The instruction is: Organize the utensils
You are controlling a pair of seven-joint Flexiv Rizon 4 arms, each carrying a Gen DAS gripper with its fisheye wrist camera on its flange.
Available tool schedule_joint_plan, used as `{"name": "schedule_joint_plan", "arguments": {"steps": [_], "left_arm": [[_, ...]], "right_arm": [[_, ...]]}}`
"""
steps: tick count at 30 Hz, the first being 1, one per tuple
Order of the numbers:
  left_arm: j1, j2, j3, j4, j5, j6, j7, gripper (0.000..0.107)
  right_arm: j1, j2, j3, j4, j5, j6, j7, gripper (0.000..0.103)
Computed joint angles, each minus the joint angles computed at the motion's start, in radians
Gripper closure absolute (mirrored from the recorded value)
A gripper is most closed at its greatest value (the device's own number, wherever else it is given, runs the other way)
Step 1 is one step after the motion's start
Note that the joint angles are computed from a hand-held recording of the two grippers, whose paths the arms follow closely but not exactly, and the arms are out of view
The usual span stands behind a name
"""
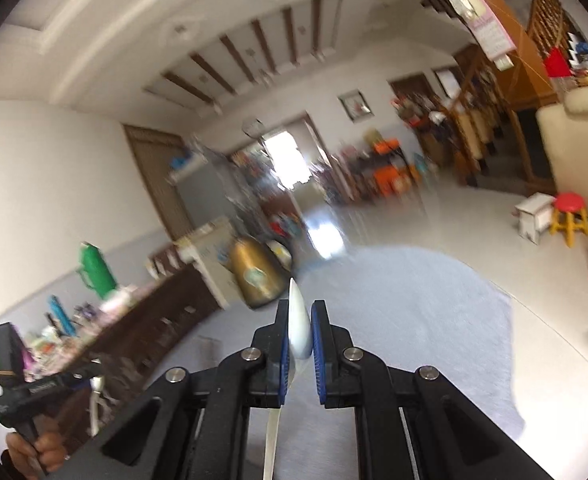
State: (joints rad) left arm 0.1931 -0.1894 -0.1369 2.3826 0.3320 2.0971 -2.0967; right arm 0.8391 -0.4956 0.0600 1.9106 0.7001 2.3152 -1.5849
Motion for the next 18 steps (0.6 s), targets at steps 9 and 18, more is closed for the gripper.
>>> {"name": "schedule_joint_plan", "arguments": {"steps": [9, 18], "left_arm": [[-0.223, -0.031, 0.089, 0.027, -0.226, 0.188, 0.168, 0.078], [-0.371, -0.143, 0.105, -0.009, -0.441, 0.341, 0.364, 0.078]], "right_arm": [[0.069, -0.135, 0.04, -0.161, -0.081, 0.165, -0.046, 0.092], [0.135, -0.311, 0.025, -0.375, -0.017, 0.244, -0.168, 0.092]]}}
